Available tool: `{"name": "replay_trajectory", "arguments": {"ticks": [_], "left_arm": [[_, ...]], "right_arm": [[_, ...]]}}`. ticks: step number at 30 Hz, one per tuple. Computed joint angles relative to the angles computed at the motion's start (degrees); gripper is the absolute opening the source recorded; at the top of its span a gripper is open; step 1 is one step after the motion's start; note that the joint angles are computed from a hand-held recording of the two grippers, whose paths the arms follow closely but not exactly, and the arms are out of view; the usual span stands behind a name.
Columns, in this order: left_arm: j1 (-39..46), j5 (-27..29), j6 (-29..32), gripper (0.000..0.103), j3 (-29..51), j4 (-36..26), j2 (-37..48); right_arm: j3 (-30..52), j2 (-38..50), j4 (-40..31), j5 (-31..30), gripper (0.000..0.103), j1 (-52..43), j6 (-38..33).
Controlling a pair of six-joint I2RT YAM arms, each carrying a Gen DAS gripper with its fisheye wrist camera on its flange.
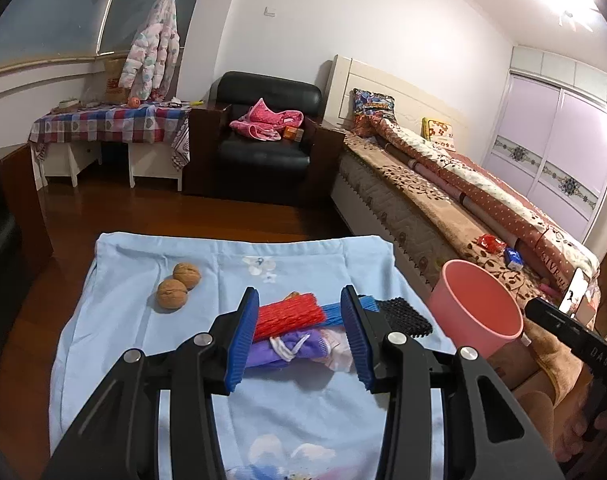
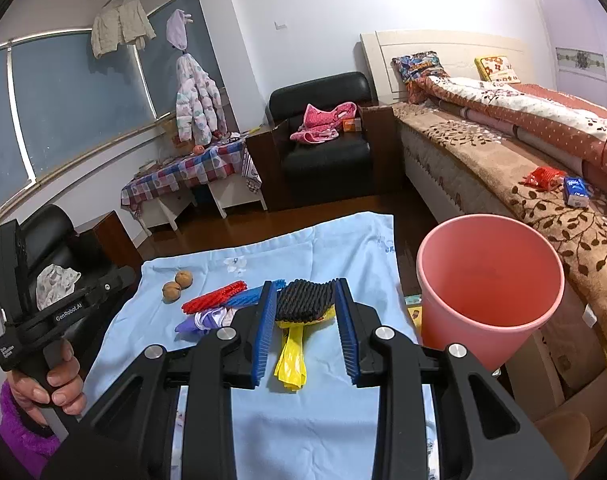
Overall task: Collect trash
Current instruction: 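Move both open grippers back over the cloth, then grasp the red mesh net with left gripper while right grasps black mesh pad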
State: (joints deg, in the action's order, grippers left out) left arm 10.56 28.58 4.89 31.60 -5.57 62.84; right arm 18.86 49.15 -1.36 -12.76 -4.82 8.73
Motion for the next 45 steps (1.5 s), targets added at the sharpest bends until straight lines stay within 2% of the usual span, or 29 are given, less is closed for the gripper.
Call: {"name": "replay_trajectory", "arguments": {"ticks": [3,7,10,13,15,23,28,31,33,38,39,42,44,45], "left_arm": [[0.63,-0.1,1.69,0.042,0.06,0.28,1.06],[1.73,-0.15,6.84,0.042,-0.03,0.24,2.59],[1.89,-0.22,10.46,0.04,0.83,-0.41,5.2],[1.18,-0.92,11.8,0.034,2.2,-0.9,8.8],[0.78,-0.69,12.73,0.034,3.48,-1.46,11.35],[-7.17,-6.61,16.54,0.034,9.24,-0.78,20.97],[-10.76,-10.5,18.18,0.04,14.29,-0.62,28.43],[-11.14,-10.42,18.78,0.041,17.69,-1.86,32.61],[-11.45,-9.7,19.99,0.045,19.55,-2.75,35.21],[-11.78,-10.39,20.87,0.044,20.91,-1.0,39.36],[-11.55,-10.26,20.41,0.042,21.81,-1.32,40.71],[-10.87,-10.07,19.45,0.023,22.68,-1.12,42.84],[-10.21,-9.27,18.96,0.016,22.97,-1.23,43.61],[-10.01,-8.98,18.84,0.009,22.7,-0.93,43.59]], "right_arm": [[0.29,2.67,0.79,-2.89,0.031,-1.22,0.33],[0.84,7.82,3.12,-5.01,0.031,-1.37,0.27],[1.5,12.42,5.67,-4.93,0.031,-0.17,-0.58],[2.07,15.96,7.71,-4.08,0.031,1.34,-1.12],[2.84,18.5,8.76,-4.06,0.031,1.78,-1.57],[7.01,27.5,11.03,-6.43,0.031,0.85,-2.35],[10.74,34.03,11.91,-7.78,0.032,0.75,-1.91],[13.36,37.86,11.81,-8.46,0.042,0.53,-1.27],[14.76,39.79,11.96,-8.79,0.042,0.31,-0.9],[18.08,44.67,12.14,-9.53,0.042,0.04,-0.35],[18.65,45.59,11.97,-9.38,0.042,0.13,-0.44],[19.87,47.72,11.68,-8.87,0.042,0.51,-0.61],[20.36,48.65,11.62,-8.52,0.042,0.69,-0.58],[20.59,49.13,11.54,-8.38,0.042,0.83,-0.67]]}}
